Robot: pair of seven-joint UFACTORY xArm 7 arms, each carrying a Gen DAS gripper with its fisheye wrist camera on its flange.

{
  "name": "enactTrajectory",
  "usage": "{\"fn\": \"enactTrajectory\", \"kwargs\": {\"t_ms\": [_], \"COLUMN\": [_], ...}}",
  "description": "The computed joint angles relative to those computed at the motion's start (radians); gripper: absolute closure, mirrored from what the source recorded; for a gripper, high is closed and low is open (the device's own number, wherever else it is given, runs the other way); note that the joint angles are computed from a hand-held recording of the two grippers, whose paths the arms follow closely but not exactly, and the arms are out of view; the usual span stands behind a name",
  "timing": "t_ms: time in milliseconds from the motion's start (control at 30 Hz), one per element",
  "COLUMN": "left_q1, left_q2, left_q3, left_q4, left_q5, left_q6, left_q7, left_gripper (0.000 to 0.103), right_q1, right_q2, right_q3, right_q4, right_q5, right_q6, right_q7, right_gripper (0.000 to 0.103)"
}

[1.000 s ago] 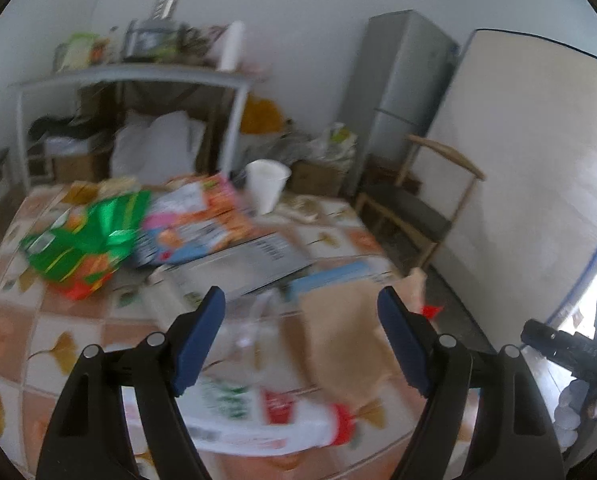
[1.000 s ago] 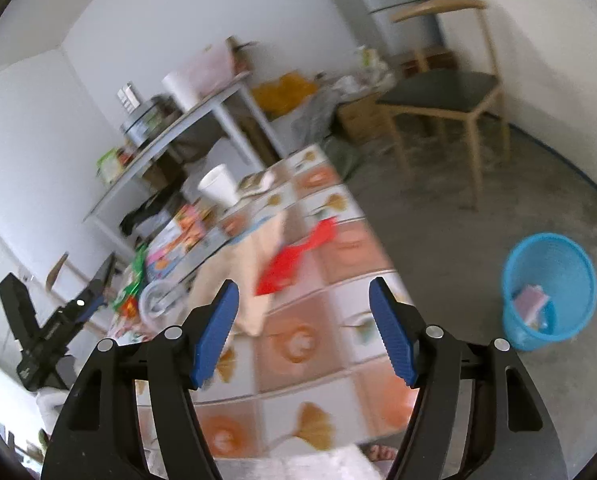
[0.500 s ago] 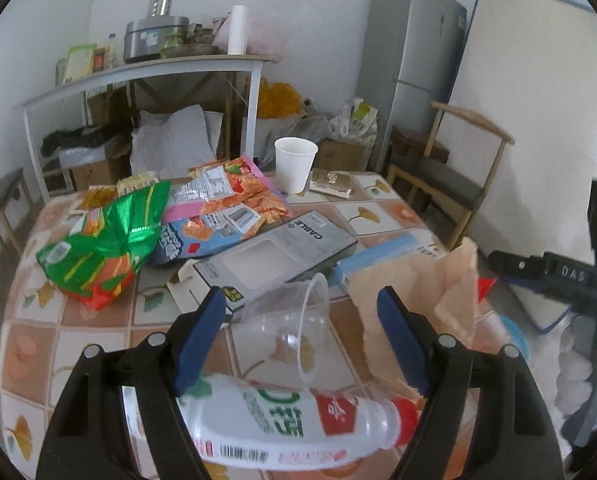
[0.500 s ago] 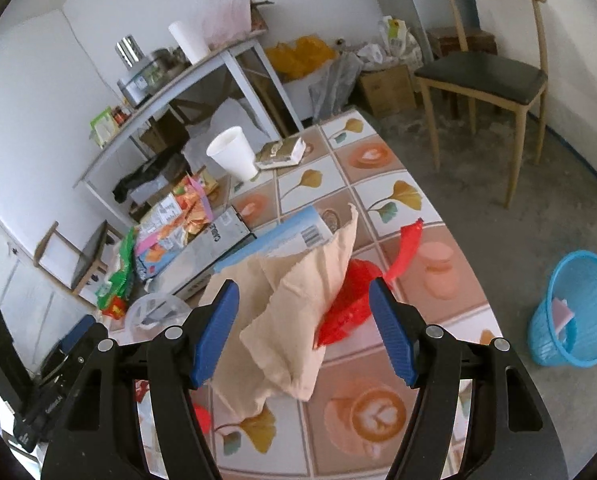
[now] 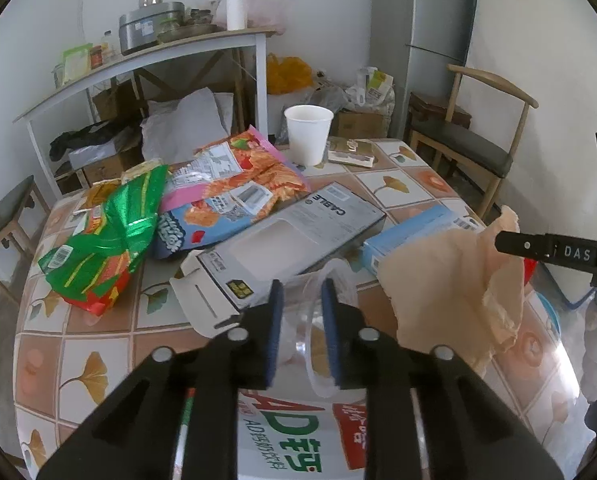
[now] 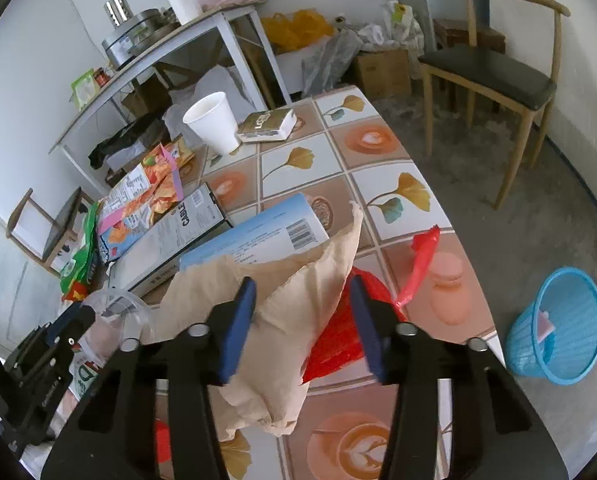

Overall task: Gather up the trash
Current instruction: 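Close the left tool on the clear plastic cup and lift it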

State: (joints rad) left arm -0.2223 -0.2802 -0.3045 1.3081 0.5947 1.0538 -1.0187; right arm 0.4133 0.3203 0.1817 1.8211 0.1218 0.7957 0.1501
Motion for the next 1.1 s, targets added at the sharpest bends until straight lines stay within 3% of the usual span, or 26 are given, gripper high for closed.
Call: {"fn": "enactTrajectory", "kwargs": {"t_ms": [167,300,433,567,867,1100], "left_q1": [0.007,0.017,0.032,0.056,0.134,0.183], "left_q2": [-0.016,-0.029,-0.053,-0.1,-0.181,-0.234], "left_q3": [-0.001,-0.006,-0.012,-0.015,-0.064,-0.093], "left_q4": [-0.011,-0.02,-0.038,-0.073,-0.091,-0.098], "left_q5": [0.016,0.027,0.042,0.053,0.072,0.05], "left_q6": [-0.01,-0.026,-0.056,-0.119,-0.184,-0.219], "left_q7": [-0.016,-0.032,-0.06,-0.11,-0.174,-0.191], "left_gripper": [0.096,0.096,0.097,0.097,0.099,0.099], "right_q1": [0.001,-0.008,-0.025,-0.052,-0.041,-0.011], "right_q2": [-0.016,-0.027,-0.051,-0.088,-0.154,-0.183], "right_q3": [0.004,0.016,0.037,0.075,0.093,0.084], "right_q4": [-0.016,-0.029,-0.054,-0.083,-0.075,-0.061], "right_q5": [-0.002,0.034,0.105,0.255,0.444,0.465], "right_q6": [-0.02,-0.042,-0.086,-0.141,-0.168,-0.202], "right_q7": [-0.016,-0.048,-0.103,-0.22,-0.364,-0.408], "right_gripper": [0.093,0.102,0.103,0.103,0.103,0.103]}}
